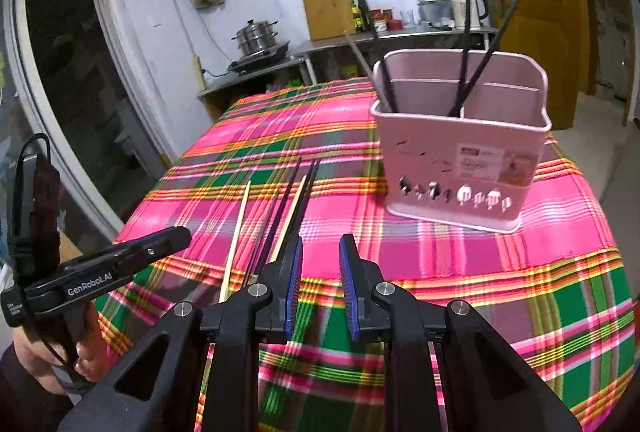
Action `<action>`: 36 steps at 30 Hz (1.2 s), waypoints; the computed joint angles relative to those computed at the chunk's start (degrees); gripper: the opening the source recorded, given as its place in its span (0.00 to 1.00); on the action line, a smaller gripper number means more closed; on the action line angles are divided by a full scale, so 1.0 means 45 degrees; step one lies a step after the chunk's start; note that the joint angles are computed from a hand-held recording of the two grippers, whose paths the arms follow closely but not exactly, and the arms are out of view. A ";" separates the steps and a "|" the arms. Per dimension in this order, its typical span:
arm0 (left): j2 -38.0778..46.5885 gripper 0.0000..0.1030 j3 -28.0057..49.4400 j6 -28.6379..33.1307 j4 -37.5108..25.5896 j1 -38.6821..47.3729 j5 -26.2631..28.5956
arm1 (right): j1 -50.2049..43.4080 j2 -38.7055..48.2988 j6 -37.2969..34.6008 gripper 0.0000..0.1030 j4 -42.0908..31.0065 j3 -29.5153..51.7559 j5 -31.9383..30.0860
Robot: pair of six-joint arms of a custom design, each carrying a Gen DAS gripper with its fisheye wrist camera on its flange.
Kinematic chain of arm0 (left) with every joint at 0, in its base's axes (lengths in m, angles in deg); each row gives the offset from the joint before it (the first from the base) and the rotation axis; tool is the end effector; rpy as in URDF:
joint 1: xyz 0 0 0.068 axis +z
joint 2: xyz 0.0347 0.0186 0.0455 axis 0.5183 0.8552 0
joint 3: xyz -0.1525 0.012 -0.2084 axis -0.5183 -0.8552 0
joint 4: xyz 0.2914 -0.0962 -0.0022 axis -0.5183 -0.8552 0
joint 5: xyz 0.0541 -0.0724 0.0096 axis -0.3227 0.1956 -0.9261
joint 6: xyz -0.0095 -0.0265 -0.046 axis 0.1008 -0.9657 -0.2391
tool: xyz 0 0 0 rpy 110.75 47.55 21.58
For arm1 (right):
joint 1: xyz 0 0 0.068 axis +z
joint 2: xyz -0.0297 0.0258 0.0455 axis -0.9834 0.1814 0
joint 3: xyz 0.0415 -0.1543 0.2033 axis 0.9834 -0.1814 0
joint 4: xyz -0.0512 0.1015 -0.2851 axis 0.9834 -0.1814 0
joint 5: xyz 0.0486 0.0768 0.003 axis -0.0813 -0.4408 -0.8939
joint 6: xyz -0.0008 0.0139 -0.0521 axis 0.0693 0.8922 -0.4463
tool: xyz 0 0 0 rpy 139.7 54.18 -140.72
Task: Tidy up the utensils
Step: 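Move both open tools back down to the utensil pile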
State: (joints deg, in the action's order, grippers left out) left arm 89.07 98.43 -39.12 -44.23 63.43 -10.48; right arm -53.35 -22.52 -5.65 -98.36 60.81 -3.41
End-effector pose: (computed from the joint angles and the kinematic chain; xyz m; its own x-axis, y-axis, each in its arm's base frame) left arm 0.1476 0.0658 0.2083 -0.7073 -0.1528 -0.6902 0.1261 0.9334 -0.3359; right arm 0.1629 0.0862 0.2302 -0.7260 -0.0411 -0.6864 -0.3449 0.8854 0.3118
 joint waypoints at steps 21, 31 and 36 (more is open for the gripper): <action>0.5016 0.24 0.0311 -0.2504 0.4511 -0.3073 -0.2372 | 0.0802 0.4117 0.0219 0.13 0.2209 0.0512 0.0018; 0.5114 0.19 0.0112 -0.2532 0.4973 -0.3274 -0.2795 | 0.1220 0.7823 0.0310 0.13 0.3997 0.1755 -0.0130; 0.5211 0.17 0.0150 -0.2474 0.5007 -0.3157 -0.2747 | 0.1150 0.9023 0.0247 0.13 0.4443 0.2247 -0.0321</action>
